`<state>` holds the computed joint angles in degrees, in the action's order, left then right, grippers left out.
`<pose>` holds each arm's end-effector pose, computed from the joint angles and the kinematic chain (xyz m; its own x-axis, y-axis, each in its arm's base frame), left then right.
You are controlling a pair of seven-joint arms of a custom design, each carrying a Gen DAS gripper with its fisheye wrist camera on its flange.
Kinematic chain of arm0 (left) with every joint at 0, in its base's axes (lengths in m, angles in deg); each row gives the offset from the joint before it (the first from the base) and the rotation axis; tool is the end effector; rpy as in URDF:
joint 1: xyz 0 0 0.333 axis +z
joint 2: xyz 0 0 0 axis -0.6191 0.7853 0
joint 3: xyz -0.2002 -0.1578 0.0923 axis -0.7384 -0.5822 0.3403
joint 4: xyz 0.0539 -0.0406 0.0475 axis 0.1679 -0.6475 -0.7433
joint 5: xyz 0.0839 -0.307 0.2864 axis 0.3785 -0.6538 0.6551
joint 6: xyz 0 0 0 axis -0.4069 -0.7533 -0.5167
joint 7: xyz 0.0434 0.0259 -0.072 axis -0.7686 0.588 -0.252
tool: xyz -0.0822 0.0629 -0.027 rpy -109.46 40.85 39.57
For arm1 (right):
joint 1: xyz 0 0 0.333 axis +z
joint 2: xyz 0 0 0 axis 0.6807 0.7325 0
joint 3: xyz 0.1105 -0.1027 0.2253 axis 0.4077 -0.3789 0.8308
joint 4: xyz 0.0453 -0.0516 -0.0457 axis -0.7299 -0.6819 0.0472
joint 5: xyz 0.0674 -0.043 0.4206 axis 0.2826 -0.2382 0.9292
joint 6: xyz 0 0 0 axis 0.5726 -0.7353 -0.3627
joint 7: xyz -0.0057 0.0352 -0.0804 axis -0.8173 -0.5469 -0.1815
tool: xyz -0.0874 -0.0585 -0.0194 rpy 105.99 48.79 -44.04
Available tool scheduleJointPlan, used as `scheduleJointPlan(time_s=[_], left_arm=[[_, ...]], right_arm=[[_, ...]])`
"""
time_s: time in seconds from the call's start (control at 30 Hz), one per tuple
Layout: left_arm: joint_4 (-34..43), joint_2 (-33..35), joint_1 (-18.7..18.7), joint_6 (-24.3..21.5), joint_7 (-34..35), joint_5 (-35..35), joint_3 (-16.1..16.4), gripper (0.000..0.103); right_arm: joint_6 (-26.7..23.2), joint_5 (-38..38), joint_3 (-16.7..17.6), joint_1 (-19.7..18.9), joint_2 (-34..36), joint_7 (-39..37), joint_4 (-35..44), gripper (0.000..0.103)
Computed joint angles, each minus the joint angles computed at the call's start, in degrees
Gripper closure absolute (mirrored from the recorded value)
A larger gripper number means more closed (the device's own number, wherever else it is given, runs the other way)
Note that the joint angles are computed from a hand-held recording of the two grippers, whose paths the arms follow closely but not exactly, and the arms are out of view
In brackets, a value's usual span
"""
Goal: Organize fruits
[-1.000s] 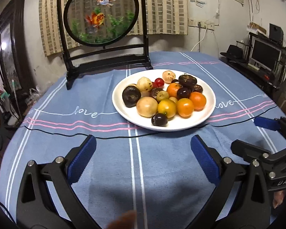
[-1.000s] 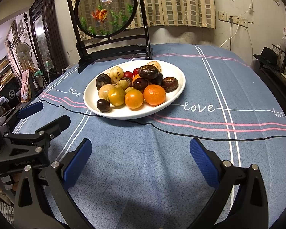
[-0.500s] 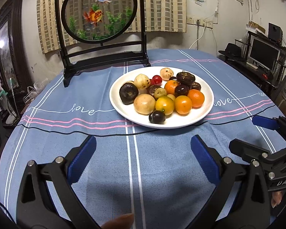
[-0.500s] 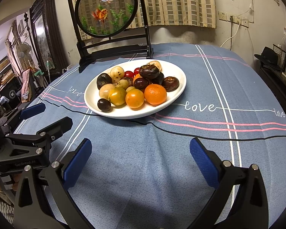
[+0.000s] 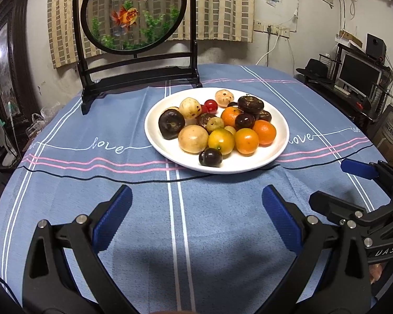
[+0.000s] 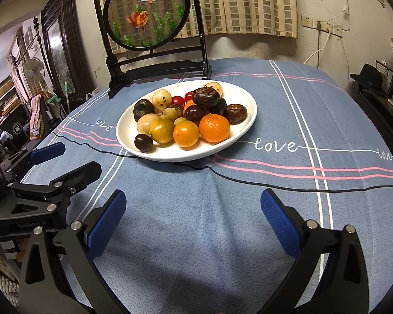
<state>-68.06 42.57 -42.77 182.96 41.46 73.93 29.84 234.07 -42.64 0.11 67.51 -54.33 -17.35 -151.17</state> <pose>0.4447 -0.2480 0.4795 0.1508 -0.9886 -0.0042 -0.6363 -0.0938 -0.7657 0.5016 0.1471 0.4531 0.5386 -0.8303 -0.1432 -0.6189 -0.2746 -0.7359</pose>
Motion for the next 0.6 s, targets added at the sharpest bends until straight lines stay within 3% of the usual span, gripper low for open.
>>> scheduleJointPlan(time_s=[0.27,0.6], left_arm=[[0.57,0.14,0.75,-1.47,-1.66,3.29,-1.67,0.002],[0.29,-0.14,-0.12,-1.35,-2.51,3.31,-0.33,0.002]], right_arm=[[-0.1,0.28,0.08,0.04,-0.03,-0.16,-0.18,0.001],[-0.36,0.27,0.08,-0.13,0.03,-0.28,-0.03,0.001]])
